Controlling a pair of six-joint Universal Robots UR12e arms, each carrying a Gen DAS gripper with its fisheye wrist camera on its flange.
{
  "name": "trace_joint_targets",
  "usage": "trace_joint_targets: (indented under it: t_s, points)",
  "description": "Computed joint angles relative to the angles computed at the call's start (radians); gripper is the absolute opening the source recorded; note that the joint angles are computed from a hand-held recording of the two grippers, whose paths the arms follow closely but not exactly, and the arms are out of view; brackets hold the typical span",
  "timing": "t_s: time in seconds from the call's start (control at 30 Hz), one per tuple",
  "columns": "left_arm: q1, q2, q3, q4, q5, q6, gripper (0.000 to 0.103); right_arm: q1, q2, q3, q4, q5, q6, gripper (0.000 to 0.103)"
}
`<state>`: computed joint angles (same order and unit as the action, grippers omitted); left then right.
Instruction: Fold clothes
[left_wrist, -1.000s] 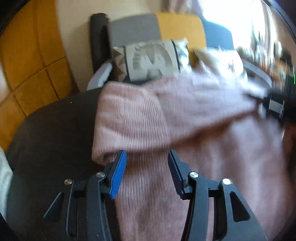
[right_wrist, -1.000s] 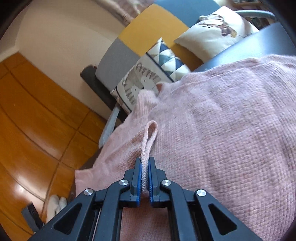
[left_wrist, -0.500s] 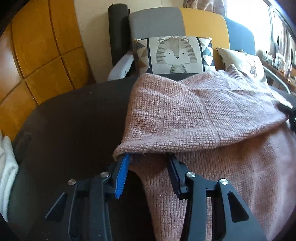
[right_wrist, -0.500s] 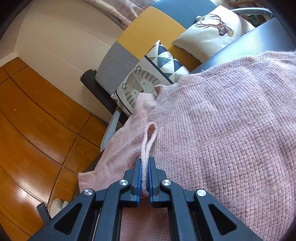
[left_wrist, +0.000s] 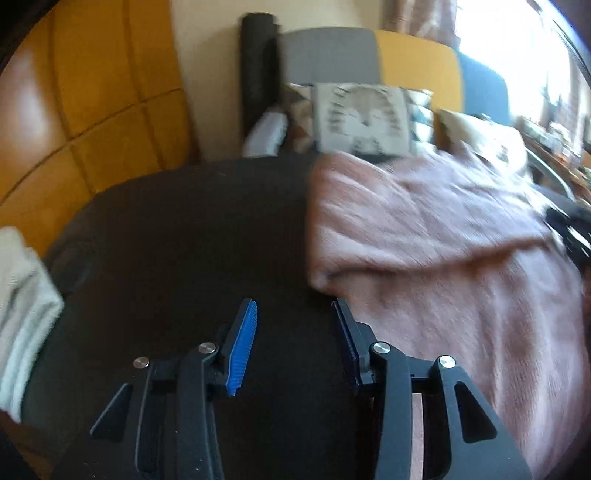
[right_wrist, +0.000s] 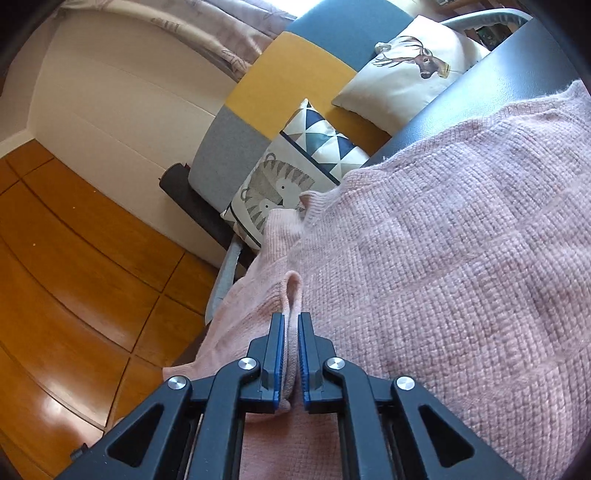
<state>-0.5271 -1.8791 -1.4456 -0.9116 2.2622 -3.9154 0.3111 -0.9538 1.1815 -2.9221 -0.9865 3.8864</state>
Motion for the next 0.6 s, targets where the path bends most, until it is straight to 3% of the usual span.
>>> trace_joint_targets:
  t_s: [0.1, 0.17, 0.23, 0.27, 0.37, 0.43, 0.6]
  points:
    - [0.004, -0.030, 0.052, -0.031, 0.036, -0.095, 0.045, -0.006, 0.007, -0.004, -0.029, 0.044, 0.016, 0.020]
    - [0.000, -0.066, 0.102, -0.031, 0.040, -0.179, 0.045, -0.006, 0.010, -0.013, -0.008, 0.061, -0.001, 0.022]
    - [-0.014, -0.114, 0.153, -0.038, 0.080, -0.166, 0.045, -0.004, 0.009, -0.021, 0.025, 0.062, -0.021, 0.022]
    - [-0.025, -0.145, 0.189, -0.090, 0.122, -0.144, 0.045, -0.003, 0.008, -0.024, 0.042, 0.059, -0.028, 0.022]
    - [-0.032, -0.199, 0.265, -0.264, 0.113, -0.115, 0.045, 0.002, 0.000, -0.063, 0.230, 0.061, -0.137, 0.022]
    - [-0.033, -0.206, 0.274, -0.278, 0.122, -0.112, 0.045, 0.005, -0.002, -0.091, 0.345, 0.073, -0.214, 0.025]
    - [-0.025, -0.185, 0.233, -0.217, 0.089, -0.127, 0.050, 0.022, 0.017, -0.164, 0.519, 0.081, -0.344, 0.029]
